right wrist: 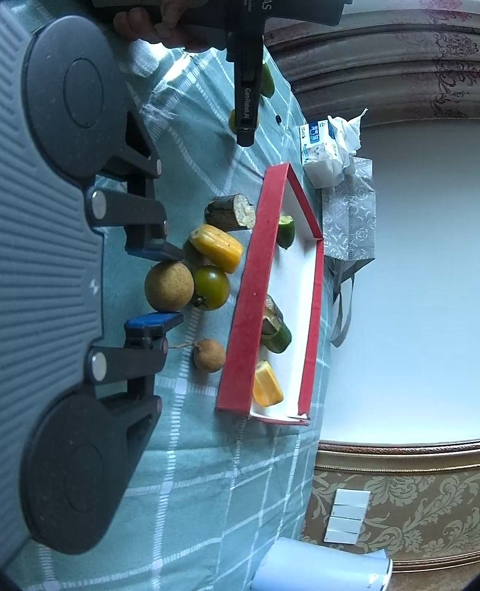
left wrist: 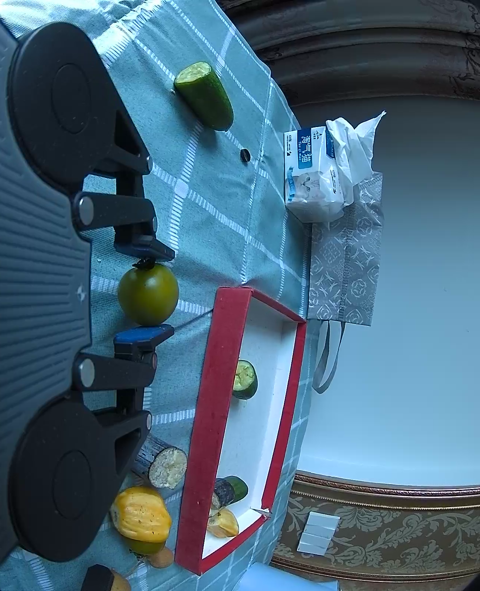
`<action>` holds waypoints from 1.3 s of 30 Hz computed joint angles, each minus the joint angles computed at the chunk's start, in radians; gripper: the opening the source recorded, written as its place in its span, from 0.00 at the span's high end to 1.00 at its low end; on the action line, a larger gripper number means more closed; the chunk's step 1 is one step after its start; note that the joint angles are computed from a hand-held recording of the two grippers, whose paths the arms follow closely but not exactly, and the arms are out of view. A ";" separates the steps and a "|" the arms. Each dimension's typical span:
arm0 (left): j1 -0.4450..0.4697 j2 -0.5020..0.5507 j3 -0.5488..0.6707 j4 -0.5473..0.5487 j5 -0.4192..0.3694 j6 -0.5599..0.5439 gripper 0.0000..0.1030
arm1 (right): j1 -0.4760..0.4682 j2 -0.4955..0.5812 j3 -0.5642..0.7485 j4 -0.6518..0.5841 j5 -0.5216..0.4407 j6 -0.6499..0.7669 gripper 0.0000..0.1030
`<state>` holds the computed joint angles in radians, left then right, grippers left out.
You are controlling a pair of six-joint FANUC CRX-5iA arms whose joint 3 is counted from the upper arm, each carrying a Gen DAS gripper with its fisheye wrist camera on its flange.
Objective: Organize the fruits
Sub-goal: 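Lift the tomato with the left gripper while the right gripper holds the brown fruit, then carry the brown fruit into the tray and open the right gripper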
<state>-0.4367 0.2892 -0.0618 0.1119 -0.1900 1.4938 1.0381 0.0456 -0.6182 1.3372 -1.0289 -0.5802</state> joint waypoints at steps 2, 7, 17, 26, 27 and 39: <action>0.000 0.000 0.002 -0.005 -0.003 0.004 0.65 | -0.002 0.000 -0.001 0.010 0.002 -0.008 0.73; 0.000 0.001 0.006 -0.008 -0.007 0.008 0.65 | -0.002 -0.001 -0.002 0.028 0.000 -0.023 0.73; 0.001 0.005 0.009 -0.007 -0.015 0.006 0.65 | -0.011 0.002 -0.008 0.072 0.002 -0.067 0.73; 0.001 0.007 0.017 -0.020 -0.022 0.018 0.65 | -0.017 -0.005 -0.021 0.099 0.011 -0.092 0.73; 0.001 0.007 0.017 -0.020 -0.022 0.018 0.65 | -0.017 -0.005 -0.022 0.100 0.011 -0.094 0.73; 0.001 0.008 0.012 -0.003 -0.020 -0.002 0.65 | -0.027 0.007 -0.003 0.110 -0.002 -0.074 0.73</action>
